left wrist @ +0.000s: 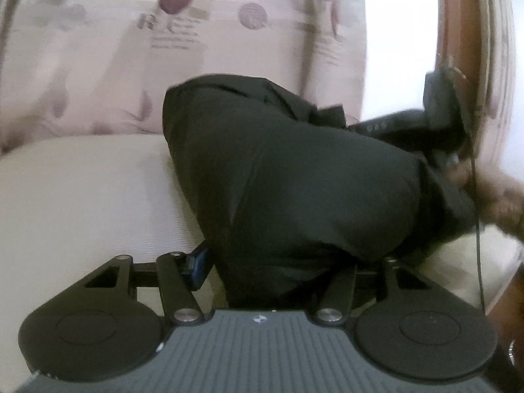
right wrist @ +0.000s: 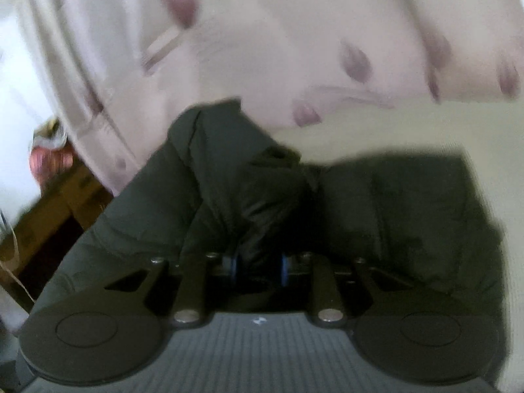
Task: Fold large clothes
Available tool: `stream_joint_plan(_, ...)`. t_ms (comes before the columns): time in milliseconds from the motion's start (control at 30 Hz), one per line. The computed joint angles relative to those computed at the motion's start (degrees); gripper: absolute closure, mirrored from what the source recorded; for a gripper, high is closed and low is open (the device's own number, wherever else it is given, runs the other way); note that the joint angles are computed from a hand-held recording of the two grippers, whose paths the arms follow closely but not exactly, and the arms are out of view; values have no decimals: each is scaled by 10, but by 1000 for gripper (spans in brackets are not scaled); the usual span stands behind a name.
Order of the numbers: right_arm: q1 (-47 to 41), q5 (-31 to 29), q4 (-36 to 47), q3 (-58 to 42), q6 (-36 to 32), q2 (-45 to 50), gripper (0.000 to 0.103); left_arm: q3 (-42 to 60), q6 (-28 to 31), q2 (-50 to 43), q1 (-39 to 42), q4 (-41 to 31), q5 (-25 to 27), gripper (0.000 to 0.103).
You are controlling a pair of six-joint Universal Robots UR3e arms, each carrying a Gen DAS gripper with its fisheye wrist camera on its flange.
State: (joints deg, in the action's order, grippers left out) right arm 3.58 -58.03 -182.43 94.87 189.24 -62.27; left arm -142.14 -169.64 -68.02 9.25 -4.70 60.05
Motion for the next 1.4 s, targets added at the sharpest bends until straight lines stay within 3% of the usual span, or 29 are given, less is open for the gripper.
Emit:
stream_joint_plan(100,20,-49,32,-19,-52,-37,89,-8,25,97,38,-69,-7,36)
stream_joint_plan(200,14,-73,62,-16,-100,-82,91,-8,41,170,67,-108,-47,33)
stream_joint_plan(333,-8,-100,85,13,-134,-113,91,67,-21,51,6,-38,-50,32)
stream_joint_plan(400,-36,-83,60,41,-109,-122,92,116,-62,-5,-17,-36,-62,32)
stream_joint_plan(500,-61,-68,26,68,-97,-116,92,152,-61,-20,-17,-89,-113,32)
stream_joint_plan(533,-76,-42,1,85,-94,-109,92,157,-46,-17,-20,-112,-114,29)
stream_joint_plan(633,-93,-11,-29,93,-77,-75,92,127,-39,30,36,-150,-192,17)
stream_joint_plan(733,-90,3,-83,83,-53,-38,92,104,-51,78,82,-167,-245,15)
stream_joint_plan(800,-86,11,-94,64,-33,-17,92,130,-83,43,60,-122,-231,14)
stream_joint_plan(900,-68,12,-102,15,-17,25,92,215,-139,-85,-29,-7,-166,14)
stream_joint_plan(1000,-79,37,-123,8,9,45,91,311,-159,-210,-113,37,-111,15)
stream_joint_plan(1067,-108,71,-154,31,43,46,90,369,-144,-270,-159,1,-64,20)
stream_joint_plan(1133,-143,118,-158,64,55,27,90,384,-162,-309,-166,-12,-78,23)
stream_joint_plan(1300,-185,118,-97,133,-15,-92,88,377,-160,-356,-187,44,-57,18)
stream_joint_plan(1333,-188,111,-70,129,-24,-111,81,382,-160,-363,-193,43,-50,18)
stream_joint_plan(1400,-186,108,2,98,-41,-130,54,381,-162,-370,-197,51,-48,16)
